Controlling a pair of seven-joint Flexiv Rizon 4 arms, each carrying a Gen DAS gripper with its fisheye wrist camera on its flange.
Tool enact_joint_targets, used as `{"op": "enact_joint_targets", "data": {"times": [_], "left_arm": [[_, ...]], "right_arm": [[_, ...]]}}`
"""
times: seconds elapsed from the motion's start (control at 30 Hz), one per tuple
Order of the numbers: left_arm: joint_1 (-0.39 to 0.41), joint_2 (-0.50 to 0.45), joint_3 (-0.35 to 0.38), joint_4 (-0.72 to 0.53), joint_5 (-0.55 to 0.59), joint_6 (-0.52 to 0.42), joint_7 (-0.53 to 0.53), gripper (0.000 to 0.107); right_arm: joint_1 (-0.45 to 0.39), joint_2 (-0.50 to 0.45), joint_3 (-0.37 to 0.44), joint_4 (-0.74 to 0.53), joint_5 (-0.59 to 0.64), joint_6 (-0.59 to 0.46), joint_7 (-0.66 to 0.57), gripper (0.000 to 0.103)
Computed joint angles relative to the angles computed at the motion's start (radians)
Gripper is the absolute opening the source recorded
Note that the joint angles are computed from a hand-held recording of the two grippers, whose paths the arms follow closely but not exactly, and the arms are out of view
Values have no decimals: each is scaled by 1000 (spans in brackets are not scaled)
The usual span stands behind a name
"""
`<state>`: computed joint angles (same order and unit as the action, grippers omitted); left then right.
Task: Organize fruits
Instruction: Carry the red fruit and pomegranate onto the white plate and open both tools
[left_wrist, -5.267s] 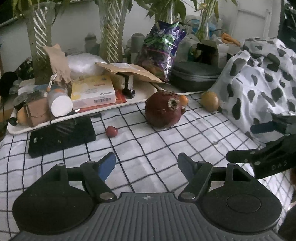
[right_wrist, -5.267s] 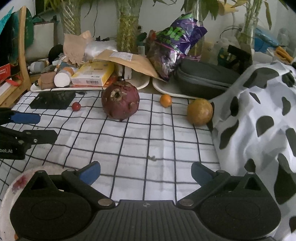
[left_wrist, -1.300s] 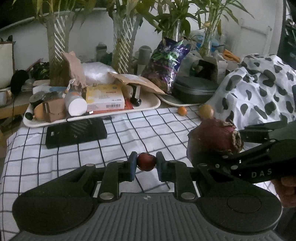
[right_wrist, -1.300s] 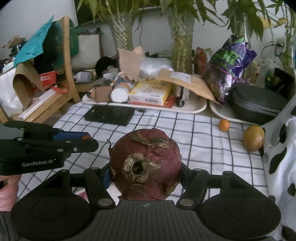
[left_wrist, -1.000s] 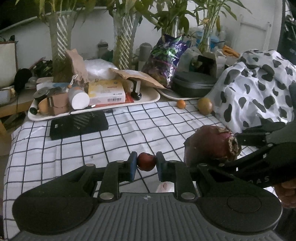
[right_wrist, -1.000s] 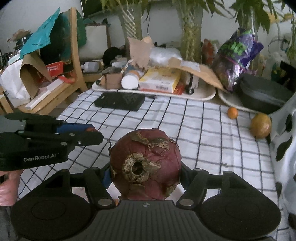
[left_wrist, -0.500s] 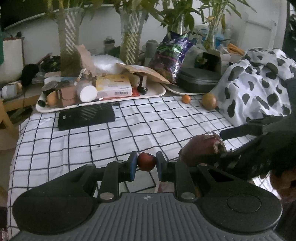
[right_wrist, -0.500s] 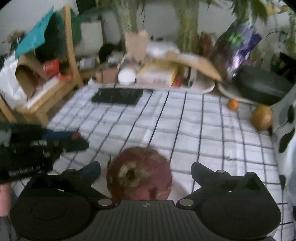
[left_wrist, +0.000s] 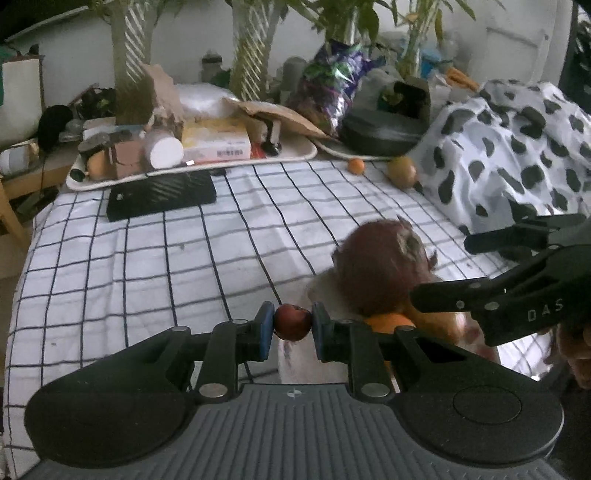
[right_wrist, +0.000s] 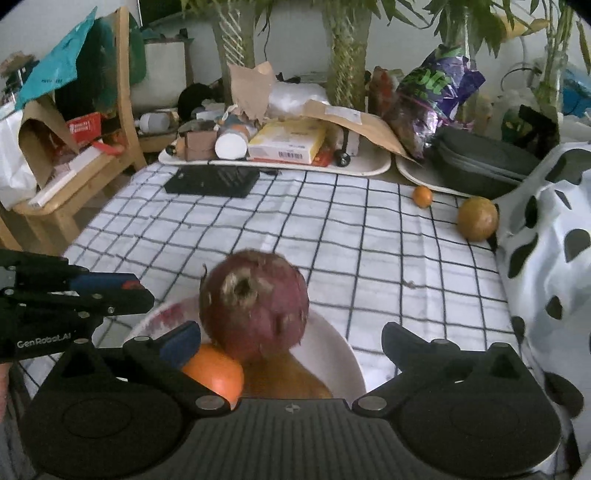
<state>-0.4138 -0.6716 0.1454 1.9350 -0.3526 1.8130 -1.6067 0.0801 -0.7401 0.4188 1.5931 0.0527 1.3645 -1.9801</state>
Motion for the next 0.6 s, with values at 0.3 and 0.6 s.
{"op": "enact_joint_targets", "data": {"times": [0.3, 0.6], "left_arm": [[-37, 2, 20, 0, 11, -41, -9, 21], [-96, -4, 80, -12, 24, -59, -36, 22]], "right_arm": [[-7, 61, -22, 110, -3, 56, 24, 103], [-16, 90, -44, 167, -24, 92, 96, 103]]}}
